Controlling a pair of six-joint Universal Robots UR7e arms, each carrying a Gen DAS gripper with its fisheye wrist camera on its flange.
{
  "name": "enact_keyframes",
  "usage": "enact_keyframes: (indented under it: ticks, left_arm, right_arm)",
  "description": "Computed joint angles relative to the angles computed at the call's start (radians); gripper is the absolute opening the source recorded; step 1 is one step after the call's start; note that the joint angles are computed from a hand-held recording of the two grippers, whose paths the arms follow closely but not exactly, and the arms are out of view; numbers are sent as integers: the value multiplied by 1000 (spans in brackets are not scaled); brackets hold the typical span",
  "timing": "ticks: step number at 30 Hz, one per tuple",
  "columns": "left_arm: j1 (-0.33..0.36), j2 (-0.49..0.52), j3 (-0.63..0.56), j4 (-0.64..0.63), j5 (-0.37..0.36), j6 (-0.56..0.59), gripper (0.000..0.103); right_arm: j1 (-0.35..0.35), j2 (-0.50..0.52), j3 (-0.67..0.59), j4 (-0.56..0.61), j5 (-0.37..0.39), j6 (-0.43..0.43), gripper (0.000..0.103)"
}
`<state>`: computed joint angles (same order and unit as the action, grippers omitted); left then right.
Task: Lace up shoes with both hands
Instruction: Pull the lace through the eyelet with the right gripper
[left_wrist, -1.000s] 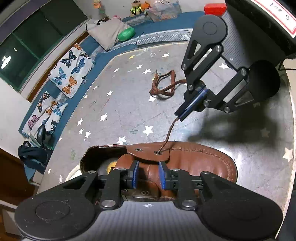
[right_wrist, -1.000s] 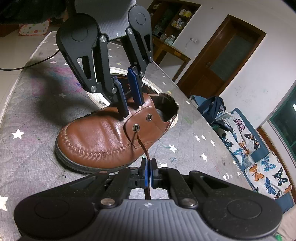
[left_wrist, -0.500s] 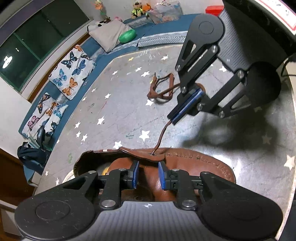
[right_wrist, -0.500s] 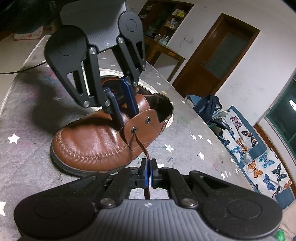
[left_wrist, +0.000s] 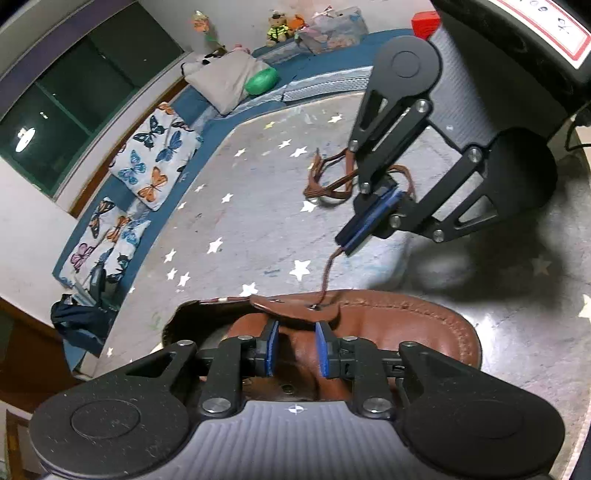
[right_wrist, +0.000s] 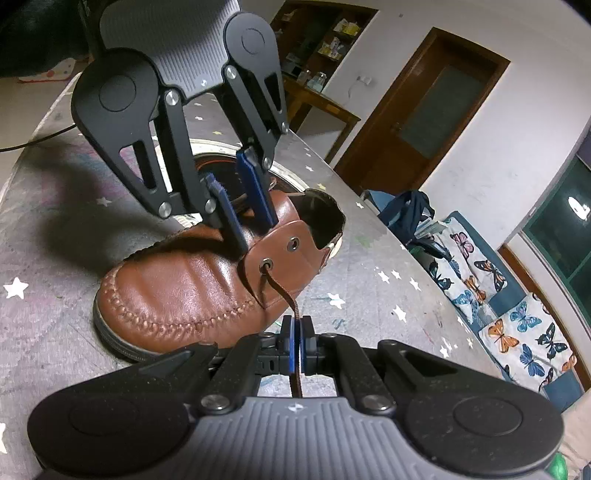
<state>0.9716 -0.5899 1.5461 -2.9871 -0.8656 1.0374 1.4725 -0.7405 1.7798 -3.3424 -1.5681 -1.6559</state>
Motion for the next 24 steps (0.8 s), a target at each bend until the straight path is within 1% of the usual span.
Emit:
enact_keyframes:
  ticks: [3,4,5,11,18,21,22,24]
  left_arm:
    - [-4,12,6,-34,12,35,22]
    - [-5,16,7,-40,13,42,19]
    - [-6,19,6,-44,13,46,18]
    - [-6,41,-9,-73,16,74,18]
    - [-3,61,-28,-80,17,87,18]
    - [-3,66,-21,-100,16,92,10]
    - [-5,69,-15,-119,20,99,7]
    - [-8,80,-3,-169,31,112,4]
  right_arm:
    - [1,2,5,-13,-3,0,2]
    - [1,3,7,-18,-4,1,2]
    - [1,3,8,-21,-3,1,2]
    - [-2,2,12,-42,5,12,2]
    - [-6,3,10,-34,11,17,2]
    - [-7,5,9,-31,16,21,3]
    - [-7,6,7,-30,18,25,3]
    - [-8,9,4,-27,21,36,3]
